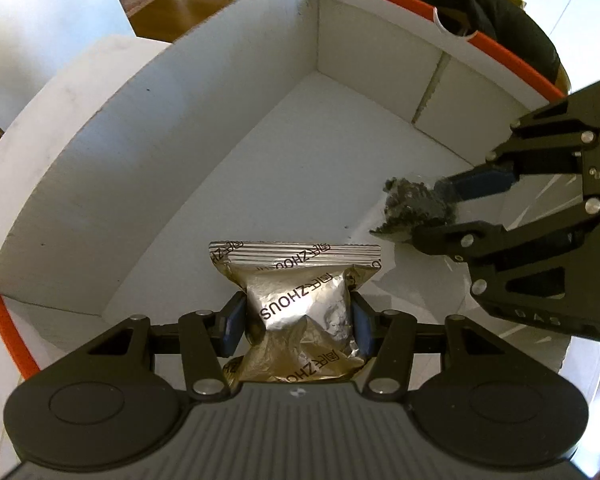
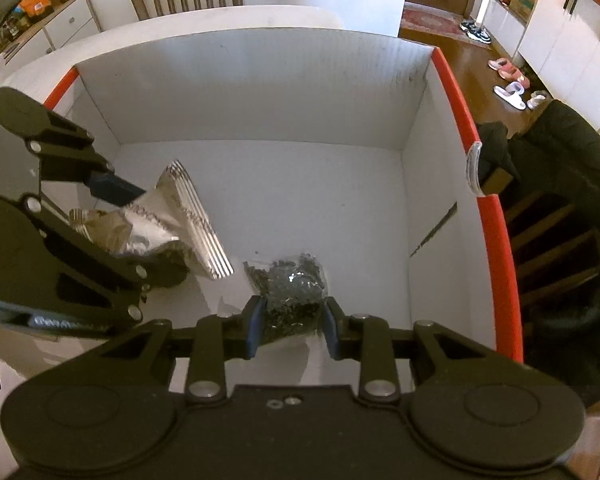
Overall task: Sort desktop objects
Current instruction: 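Lower both tools into the red shoebox and open them to drop the items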
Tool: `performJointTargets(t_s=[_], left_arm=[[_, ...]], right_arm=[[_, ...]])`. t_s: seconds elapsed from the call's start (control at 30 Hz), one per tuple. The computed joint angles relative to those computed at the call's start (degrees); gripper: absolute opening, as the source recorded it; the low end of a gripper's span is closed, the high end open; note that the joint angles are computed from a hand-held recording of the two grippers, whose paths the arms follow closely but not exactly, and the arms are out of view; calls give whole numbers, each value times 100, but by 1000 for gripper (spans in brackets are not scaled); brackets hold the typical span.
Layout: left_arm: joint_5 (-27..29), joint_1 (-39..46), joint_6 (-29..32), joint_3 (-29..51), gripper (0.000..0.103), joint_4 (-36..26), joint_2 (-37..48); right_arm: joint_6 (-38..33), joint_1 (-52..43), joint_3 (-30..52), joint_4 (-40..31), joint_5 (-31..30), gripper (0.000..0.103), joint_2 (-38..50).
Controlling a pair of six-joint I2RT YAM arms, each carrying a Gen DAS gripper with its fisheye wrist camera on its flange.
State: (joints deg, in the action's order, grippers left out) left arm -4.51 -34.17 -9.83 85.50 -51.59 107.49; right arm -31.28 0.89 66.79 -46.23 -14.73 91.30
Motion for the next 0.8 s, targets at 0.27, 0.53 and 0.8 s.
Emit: performJointTargets(t_s=[0.27, 0.53, 0.8], left_arm=[[-9, -20, 10, -38, 53, -73, -8], [-16, -15, -43, -342, 66, 16, -394], [-39, -55, -208, -706, 68, 21, -1165]], right_arm=[[-162, -76, 174, -184, 26, 34, 183], [-275, -135, 345, -321, -102, 48, 140], [-515, -460, 554, -723, -568, 55, -188]])
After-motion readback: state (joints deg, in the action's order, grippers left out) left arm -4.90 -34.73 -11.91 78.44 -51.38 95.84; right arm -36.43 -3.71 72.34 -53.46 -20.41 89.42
